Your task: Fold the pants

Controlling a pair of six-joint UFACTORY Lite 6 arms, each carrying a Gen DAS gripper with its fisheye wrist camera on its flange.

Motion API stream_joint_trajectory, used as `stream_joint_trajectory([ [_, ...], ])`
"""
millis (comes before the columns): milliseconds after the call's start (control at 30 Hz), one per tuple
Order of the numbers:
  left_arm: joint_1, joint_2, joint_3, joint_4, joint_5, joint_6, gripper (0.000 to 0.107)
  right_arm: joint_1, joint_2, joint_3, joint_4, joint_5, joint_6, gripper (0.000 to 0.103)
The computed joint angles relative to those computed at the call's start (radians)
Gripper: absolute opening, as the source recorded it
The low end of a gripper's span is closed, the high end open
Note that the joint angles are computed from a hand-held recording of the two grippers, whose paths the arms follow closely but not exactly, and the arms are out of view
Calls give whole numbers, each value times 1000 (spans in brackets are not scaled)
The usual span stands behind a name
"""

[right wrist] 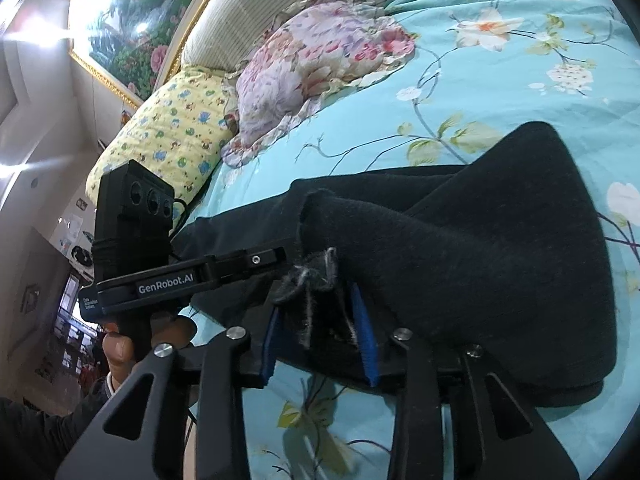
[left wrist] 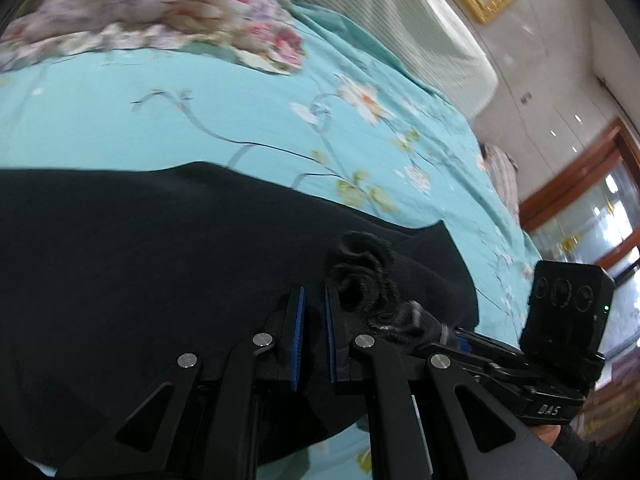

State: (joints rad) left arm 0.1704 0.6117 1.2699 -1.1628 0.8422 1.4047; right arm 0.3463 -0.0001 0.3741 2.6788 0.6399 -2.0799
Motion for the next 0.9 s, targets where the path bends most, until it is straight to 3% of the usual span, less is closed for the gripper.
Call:
stream_joint_trajectory([
  [533, 290, -142, -170, -30, 7, 23, 17, 118, 70, 192, -37, -99, 16, 38],
  [700, 399, -149, -166, -12, 28, 3, 27, 146, 129, 295, -80, -139, 37, 39],
  [900, 530, -129, -136, 15, 67, -13, 27, 172, 204, 409, -133, -173, 68, 40],
])
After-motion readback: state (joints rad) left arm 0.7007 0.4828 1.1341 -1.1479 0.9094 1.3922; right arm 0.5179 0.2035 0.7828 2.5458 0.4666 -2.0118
